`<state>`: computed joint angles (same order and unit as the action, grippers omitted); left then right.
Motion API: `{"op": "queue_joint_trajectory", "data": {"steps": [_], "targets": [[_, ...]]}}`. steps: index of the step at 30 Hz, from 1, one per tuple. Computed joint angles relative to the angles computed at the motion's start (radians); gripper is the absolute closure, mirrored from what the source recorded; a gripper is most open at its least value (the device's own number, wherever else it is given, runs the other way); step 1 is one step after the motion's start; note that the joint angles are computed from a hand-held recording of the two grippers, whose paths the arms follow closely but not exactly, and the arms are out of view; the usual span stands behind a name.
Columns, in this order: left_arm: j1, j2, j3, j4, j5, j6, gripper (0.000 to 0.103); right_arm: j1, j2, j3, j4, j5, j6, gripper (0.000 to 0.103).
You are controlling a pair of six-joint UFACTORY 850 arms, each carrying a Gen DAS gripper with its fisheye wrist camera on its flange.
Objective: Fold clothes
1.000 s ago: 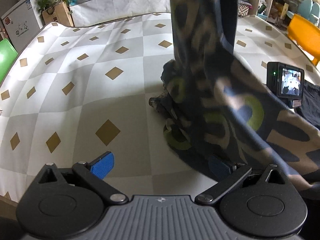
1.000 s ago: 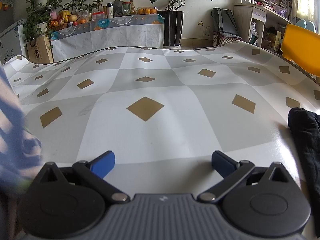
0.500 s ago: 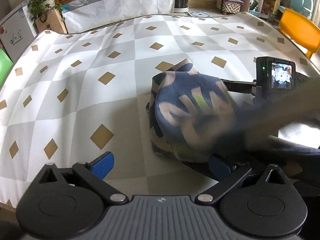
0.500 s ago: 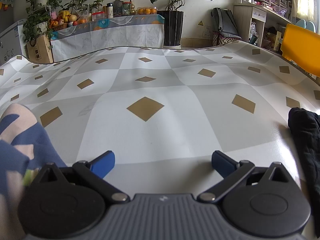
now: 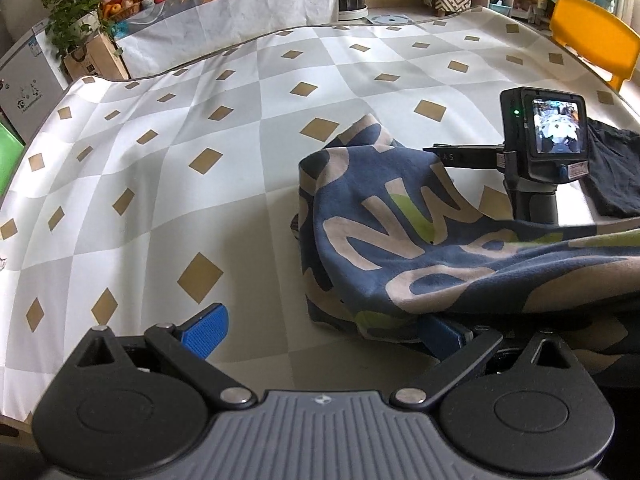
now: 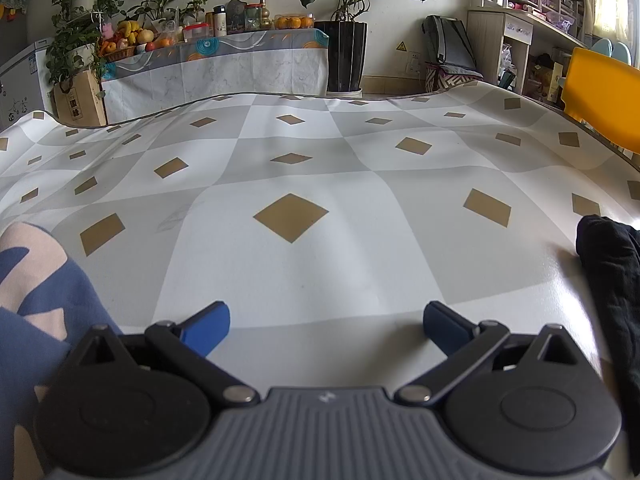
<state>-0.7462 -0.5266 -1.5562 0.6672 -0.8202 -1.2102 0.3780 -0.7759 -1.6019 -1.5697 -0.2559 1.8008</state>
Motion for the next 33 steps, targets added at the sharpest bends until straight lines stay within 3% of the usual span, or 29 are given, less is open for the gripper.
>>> {"op": "queue_joint_trajectory", "data": {"steps": [17, 33], "targets": [[0.008, -0.013, -0.003, 0.002, -0.013, -0.007, 0.002, 0.0, -0.001, 0.001, -0.007, 0.0, 0.008, 0.0], [0.037, -0.124, -0.212, -0.104, -0.006, 0.221, 0.002, 0.0, -0.003, 0.002, -0.018, 0.0, 0.018, 0.0]]}}
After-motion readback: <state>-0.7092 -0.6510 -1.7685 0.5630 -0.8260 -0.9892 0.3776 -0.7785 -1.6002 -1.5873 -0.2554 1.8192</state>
